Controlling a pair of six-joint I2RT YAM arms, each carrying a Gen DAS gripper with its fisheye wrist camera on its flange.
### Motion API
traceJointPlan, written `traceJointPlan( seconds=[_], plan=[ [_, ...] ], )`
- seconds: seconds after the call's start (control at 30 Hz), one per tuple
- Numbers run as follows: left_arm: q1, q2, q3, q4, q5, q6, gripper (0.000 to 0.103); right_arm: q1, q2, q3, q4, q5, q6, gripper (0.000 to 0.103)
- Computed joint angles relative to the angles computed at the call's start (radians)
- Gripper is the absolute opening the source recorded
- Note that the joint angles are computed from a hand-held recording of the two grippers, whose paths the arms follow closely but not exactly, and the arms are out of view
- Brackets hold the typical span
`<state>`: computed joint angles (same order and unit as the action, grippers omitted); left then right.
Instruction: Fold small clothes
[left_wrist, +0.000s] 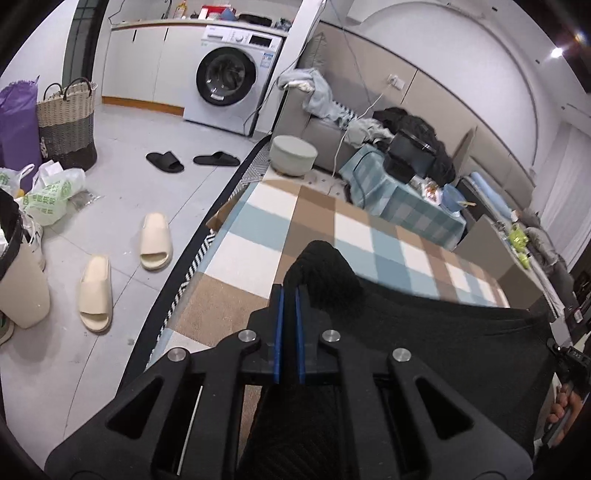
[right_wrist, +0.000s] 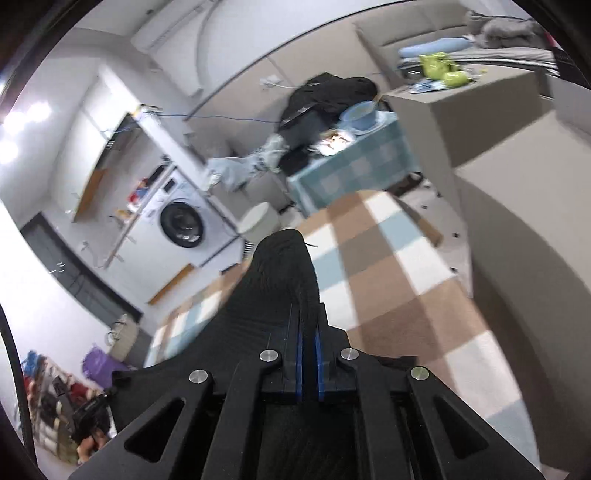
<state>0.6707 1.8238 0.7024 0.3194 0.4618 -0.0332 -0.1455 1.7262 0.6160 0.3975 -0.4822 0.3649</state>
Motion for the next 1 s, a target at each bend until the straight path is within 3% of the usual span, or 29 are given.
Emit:
traceJointPlan(
  seconds=[0.17, 0.23, 0.3, 0.33, 0.37, 0.47, 0.7, 0.83, 0.87, 0.9, 0.93, 0.97, 1.0],
  plan=[
    [-0.065, 0.106, 0.078, -0.069, -0.114, -0.027, 0.005, 0.053, 0.124, 0.119, -0.180, 0.147, 0.015, 0.005],
    [-0.065, 0.117, 0.103, -0.144, -0.129, -0.011, 0.007, 0.052, 0.158, 0.154, -0.242, 0.131, 0.005, 0.011],
    [-0.054, 0.095, 0.074, -0.143, -0.119, 0.005, 0.014, 0.025, 0.130, 0.112, -0.250, 0.081, -0.022, 0.024],
    [-0.040, 0.055, 0.031, -0.129, -0.115, 0.021, 0.023, 0.009, 0.102, 0.081, -0.243, 0.055, -0.032, 0.032],
    [-0.029, 0.029, -0.002, -0.119, -0.112, 0.040, 0.035, -0.016, 0.063, 0.035, -0.236, 0.026, -0.057, 0.035],
    [0.022, -0.088, -0.129, -0.099, -0.086, 0.112, 0.052, -0.076, -0.037, -0.076, -0.254, -0.009, -0.139, 0.041],
    [0.154, -0.312, -0.373, -0.187, -0.029, 0.311, 0.052, -0.127, -0.171, -0.242, -0.317, -0.001, -0.340, 0.042],
    [0.225, -0.393, -0.467, -0.208, 0.009, 0.387, 0.052, -0.146, -0.195, -0.292, -0.282, -0.005, -0.381, 0.043],
    [0.240, -0.421, -0.491, -0.211, 0.024, 0.404, 0.050, -0.152, -0.202, -0.302, -0.276, -0.010, -0.389, 0.041],
    [0.259, -0.454, -0.517, -0.215, 0.048, 0.430, 0.044, -0.151, -0.207, -0.310, -0.270, -0.010, -0.394, 0.032],
    [0.269, -0.478, -0.534, -0.215, 0.055, 0.444, 0.020, -0.146, -0.217, -0.313, -0.275, -0.014, -0.408, 0.014],
    [0.272, -0.517, -0.554, -0.232, 0.049, 0.463, 0.003, -0.132, -0.265, -0.339, -0.265, -0.001, -0.424, 0.011],
    [0.284, -0.541, -0.563, -0.249, 0.060, 0.482, 0.000, -0.125, -0.295, -0.355, -0.265, 0.004, -0.431, 0.007]
  ],
)
